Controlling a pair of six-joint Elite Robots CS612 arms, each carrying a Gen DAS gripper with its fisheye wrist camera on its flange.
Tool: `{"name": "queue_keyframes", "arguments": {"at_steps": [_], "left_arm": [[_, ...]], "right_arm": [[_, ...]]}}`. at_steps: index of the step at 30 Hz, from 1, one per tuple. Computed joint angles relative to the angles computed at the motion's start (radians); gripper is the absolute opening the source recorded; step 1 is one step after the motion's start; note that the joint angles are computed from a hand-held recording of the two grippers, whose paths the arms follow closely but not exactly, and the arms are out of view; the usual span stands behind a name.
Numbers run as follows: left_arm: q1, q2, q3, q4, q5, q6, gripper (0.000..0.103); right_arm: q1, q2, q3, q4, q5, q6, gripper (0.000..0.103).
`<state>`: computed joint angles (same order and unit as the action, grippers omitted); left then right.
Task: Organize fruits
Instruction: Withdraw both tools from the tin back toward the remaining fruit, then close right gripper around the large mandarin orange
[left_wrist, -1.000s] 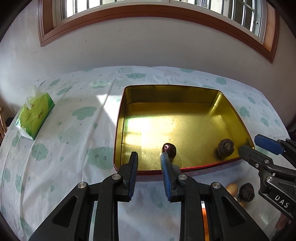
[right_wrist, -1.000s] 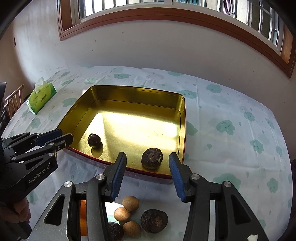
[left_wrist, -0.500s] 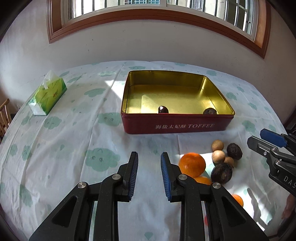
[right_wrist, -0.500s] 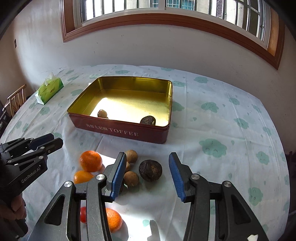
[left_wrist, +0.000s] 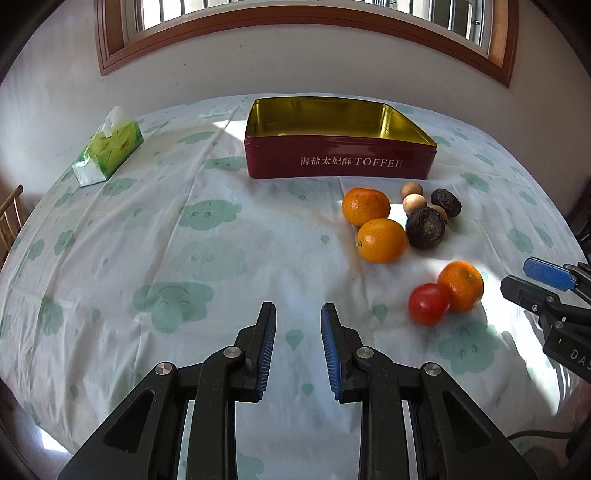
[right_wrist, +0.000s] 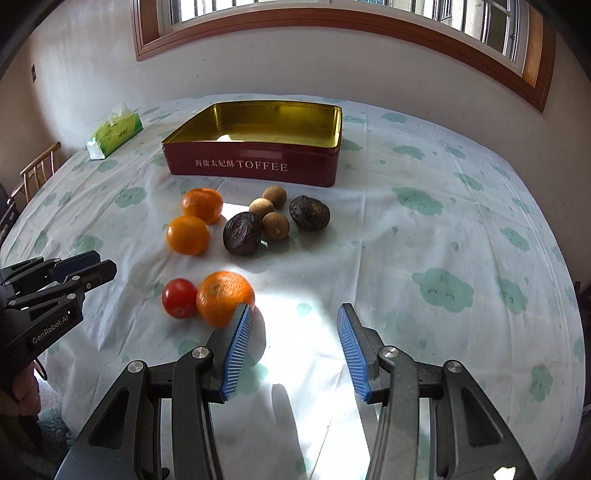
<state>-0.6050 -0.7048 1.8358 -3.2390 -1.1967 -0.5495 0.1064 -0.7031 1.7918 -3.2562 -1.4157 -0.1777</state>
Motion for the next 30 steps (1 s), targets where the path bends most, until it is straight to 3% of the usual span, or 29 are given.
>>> {"name": "queue_keyframes", "arguments": {"at_steps": [11,30], "left_arm": [[-0.007,-0.009,0.025,-0.006,0.002,-0.025,0.027],[-0.001,0.005,0.006,0.014,-0.032,-0.015,0.027]], "right_arm": [[0.021,0.006,0.011,0.047,0.020,-0.059,0.046],[0.033,0.045,-0.071,0.103,0.049,-0.028,0.048]]}}
